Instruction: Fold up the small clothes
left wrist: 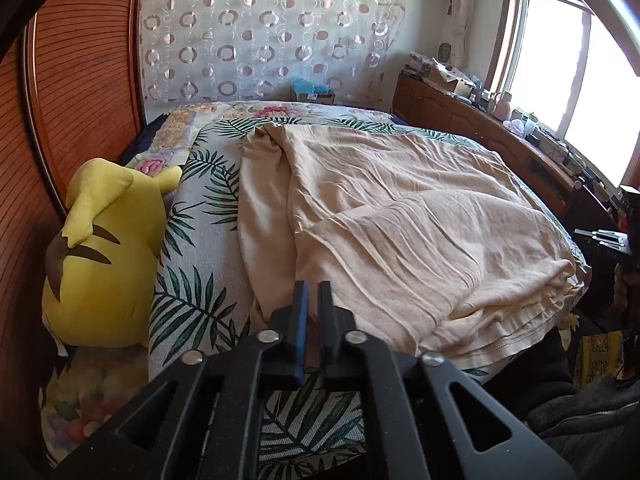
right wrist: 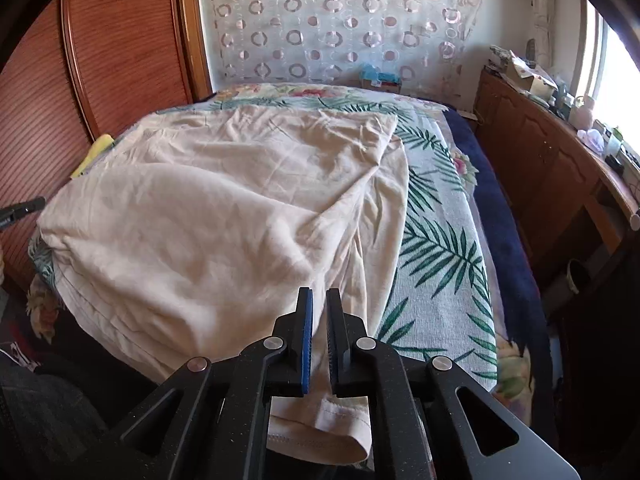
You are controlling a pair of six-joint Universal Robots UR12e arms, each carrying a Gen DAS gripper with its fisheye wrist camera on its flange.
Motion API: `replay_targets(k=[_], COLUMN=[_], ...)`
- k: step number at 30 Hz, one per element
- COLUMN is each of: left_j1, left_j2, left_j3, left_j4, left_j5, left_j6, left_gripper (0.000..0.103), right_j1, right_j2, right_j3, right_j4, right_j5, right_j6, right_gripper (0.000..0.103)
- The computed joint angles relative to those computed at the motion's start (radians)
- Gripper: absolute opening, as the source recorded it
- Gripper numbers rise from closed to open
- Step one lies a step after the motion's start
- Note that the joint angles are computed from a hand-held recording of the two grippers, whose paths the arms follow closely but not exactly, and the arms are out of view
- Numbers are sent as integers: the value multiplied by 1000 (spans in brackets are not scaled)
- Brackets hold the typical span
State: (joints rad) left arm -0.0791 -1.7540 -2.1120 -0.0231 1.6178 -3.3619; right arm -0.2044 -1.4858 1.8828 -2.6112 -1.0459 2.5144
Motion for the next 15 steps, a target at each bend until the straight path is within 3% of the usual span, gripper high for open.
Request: replay_targets(k=[1,2,3,5,7,10,15], left_j1=[-1,0,2,3,0,-2,-9], left_j2=[0,0,1,-2,-7,-18,-34], left_j3=[0,-2,-3,1,7,19,33], left_j4=[4,13,17,22,28,16,-17], left_j5=[7,8,6,13,28,42,68], left_j6=[-5,-9,-12,-20,-29,-39,-49], left_gripper=[40,51,55,79,80,80,80], right_j1=[0,1,2,-2,-2,1,32], right_j2=[-3,-4,-6,-21,-28,-26,0], right_j3=[6,9,13,45,61,71,68], right_j4=[-15,-32,-47,-76,-99,-110,-155], right_j5=[6,13,21,44,59,72,13], right_j6=[3,8,13,8,7,2,50], right_gripper=[7,7,8,14,36,56,57])
